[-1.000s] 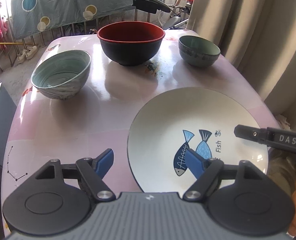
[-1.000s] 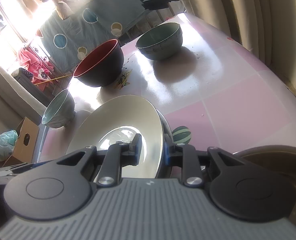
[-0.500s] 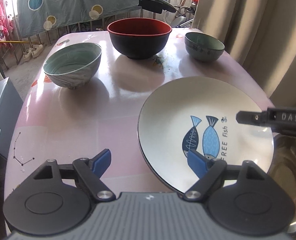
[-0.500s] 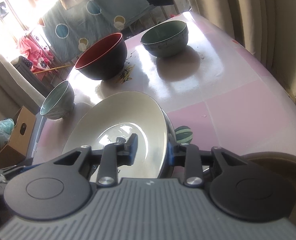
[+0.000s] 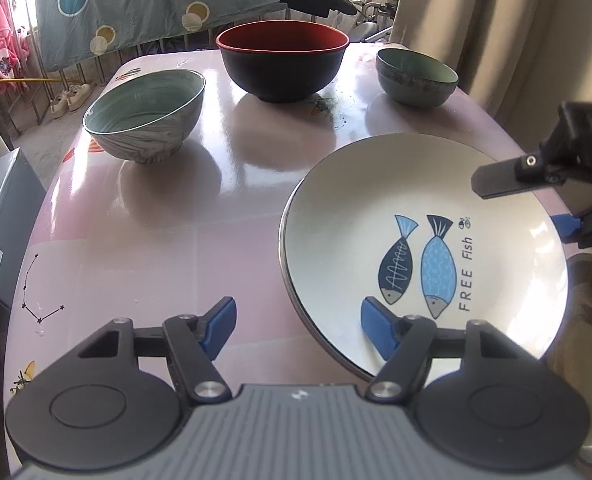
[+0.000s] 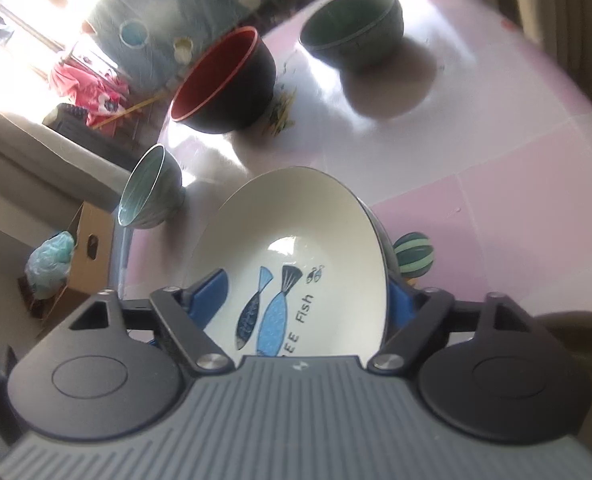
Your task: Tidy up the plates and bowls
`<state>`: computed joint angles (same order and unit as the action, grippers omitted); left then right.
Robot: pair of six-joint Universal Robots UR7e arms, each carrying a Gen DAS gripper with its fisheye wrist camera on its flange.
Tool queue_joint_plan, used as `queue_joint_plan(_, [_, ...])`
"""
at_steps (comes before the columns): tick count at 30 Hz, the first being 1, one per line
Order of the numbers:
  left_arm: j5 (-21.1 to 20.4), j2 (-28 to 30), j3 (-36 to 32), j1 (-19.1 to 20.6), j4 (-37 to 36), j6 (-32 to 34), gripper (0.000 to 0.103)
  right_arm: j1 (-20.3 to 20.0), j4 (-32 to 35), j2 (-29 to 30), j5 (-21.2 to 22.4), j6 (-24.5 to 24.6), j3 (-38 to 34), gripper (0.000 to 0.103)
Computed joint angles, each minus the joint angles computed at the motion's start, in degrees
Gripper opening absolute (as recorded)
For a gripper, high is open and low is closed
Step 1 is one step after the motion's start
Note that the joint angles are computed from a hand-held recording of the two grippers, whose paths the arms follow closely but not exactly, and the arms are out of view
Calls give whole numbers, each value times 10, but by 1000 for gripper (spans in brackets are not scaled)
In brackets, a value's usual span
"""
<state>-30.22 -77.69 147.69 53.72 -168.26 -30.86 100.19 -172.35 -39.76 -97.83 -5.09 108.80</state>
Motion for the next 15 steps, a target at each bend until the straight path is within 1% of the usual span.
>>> queue_joint_plan(2, [-1, 1, -1, 2, -3, 0, 70, 1, 55, -1, -1, 8, -23, 86])
queue_joint_plan(9, [-1, 4, -2, 3, -3, 3, 70, -5, 258, 4, 15, 33, -118, 86])
queue_joint_plan(15, [3, 1, -5, 4, 11, -7, 69, -6, 432, 31, 18, 41, -217, 86])
